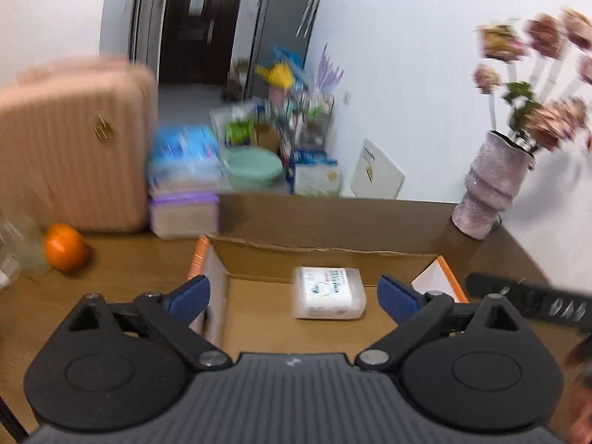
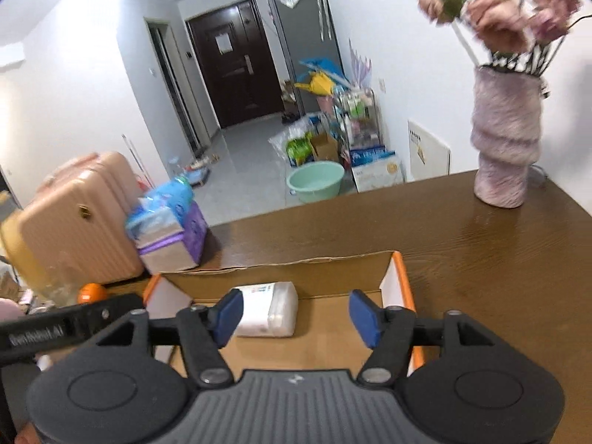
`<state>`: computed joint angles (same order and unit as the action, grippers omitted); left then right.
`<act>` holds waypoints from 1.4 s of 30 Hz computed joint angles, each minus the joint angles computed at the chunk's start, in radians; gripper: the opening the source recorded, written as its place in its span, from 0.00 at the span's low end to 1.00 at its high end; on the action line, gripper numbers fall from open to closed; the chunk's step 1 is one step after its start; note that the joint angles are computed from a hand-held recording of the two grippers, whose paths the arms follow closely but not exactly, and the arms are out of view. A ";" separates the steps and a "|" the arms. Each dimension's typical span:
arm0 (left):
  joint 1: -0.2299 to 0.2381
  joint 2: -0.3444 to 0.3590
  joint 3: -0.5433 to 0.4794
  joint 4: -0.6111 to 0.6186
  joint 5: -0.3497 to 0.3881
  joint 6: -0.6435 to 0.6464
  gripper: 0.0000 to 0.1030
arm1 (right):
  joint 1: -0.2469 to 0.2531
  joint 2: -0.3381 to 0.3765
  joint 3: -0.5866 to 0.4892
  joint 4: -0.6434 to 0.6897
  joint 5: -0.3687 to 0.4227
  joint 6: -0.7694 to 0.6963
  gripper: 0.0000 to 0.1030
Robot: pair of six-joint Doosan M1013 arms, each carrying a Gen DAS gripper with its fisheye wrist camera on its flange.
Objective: Organize rigid objects
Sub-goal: 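Withdraw the right tool from the box back toward the table items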
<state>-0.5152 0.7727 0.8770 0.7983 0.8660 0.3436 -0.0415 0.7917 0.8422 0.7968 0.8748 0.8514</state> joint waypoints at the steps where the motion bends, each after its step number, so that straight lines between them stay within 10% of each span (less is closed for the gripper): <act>1: -0.010 -0.019 0.027 0.023 -0.006 -0.003 0.97 | -0.007 -0.028 0.045 0.021 -0.020 -0.036 0.67; 7: -0.073 -0.128 0.216 0.269 -0.026 -0.154 1.00 | -0.053 -0.162 0.285 0.240 -0.125 -0.284 0.72; 12: -0.128 -0.189 0.365 0.513 0.012 -0.369 1.00 | -0.089 -0.277 0.513 0.603 -0.220 -0.761 0.79; 19: -0.204 -0.256 0.549 0.718 0.090 -0.562 1.00 | -0.147 -0.379 0.776 1.103 -0.105 -1.406 0.90; 31: -0.387 -0.300 0.796 0.878 0.302 -0.872 1.00 | -0.232 -0.482 1.102 1.314 0.019 -1.667 0.92; 42: -0.534 -0.278 0.863 0.784 0.538 -0.932 1.00 | -0.335 -0.568 1.325 1.304 0.217 -1.875 1.00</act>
